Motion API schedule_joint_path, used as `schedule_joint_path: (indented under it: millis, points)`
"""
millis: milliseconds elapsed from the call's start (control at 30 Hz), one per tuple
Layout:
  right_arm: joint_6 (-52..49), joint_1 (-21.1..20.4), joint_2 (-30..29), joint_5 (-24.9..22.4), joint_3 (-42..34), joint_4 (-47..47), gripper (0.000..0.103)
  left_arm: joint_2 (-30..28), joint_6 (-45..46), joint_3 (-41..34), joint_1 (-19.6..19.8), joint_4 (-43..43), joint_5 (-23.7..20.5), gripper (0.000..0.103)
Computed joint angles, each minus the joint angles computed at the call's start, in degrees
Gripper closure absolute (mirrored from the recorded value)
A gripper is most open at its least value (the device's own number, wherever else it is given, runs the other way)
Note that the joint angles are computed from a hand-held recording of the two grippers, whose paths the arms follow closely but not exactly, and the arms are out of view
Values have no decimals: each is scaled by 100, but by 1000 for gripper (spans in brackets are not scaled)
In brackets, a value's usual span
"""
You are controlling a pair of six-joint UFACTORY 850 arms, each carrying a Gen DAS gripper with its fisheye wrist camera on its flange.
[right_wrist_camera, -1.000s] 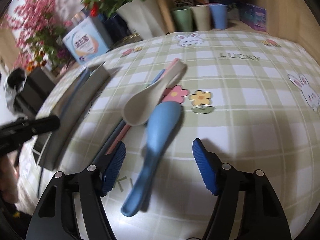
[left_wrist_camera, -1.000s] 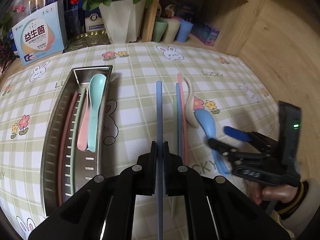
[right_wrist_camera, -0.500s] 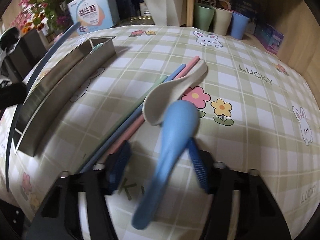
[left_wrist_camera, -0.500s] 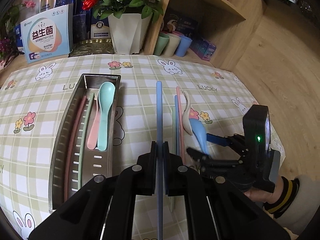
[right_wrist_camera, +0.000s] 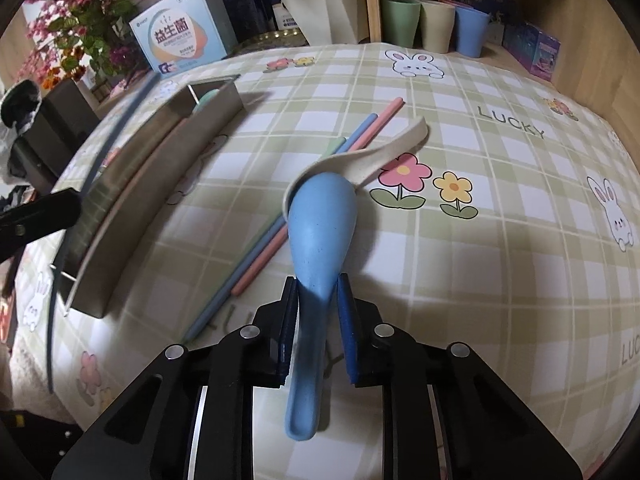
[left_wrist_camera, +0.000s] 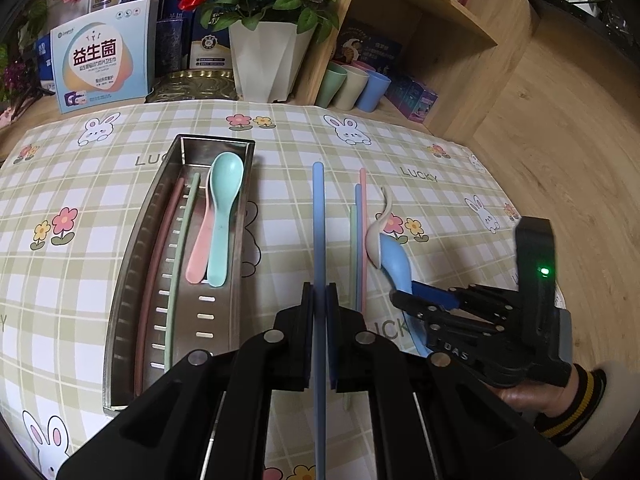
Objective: Organize utensils
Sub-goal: 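Grasp the blue chopstick with left gripper while right gripper grasps the blue spoon, then lift the blue spoon with right gripper while left gripper holds the blue chopstick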
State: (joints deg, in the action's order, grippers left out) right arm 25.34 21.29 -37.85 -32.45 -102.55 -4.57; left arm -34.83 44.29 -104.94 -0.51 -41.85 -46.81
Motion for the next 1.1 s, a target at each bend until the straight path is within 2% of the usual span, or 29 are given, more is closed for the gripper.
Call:
schedule_joint_path:
  millis: [167, 333, 533, 667, 1100]
  points:
    - [116, 30, -4, -120, -23, -151, 83, -8, -9, -14, -3, 12, -40, 97]
    - [83, -38, 4, -74, 33, 123, 83, 29, 34, 19, -6, -9, -16, 97]
    - [1139, -14, -45, -323, -59, -878, 83, 20, -25, 20, -15, 48, -8, 97]
    - [915, -57, -188, -440, -250, -731, 83, 16, 16, 12, -18, 43, -25, 97]
    - [-1047, -551, -48, 248, 131, 2621, 81, 6, -12, 13, -25, 81, -38, 97]
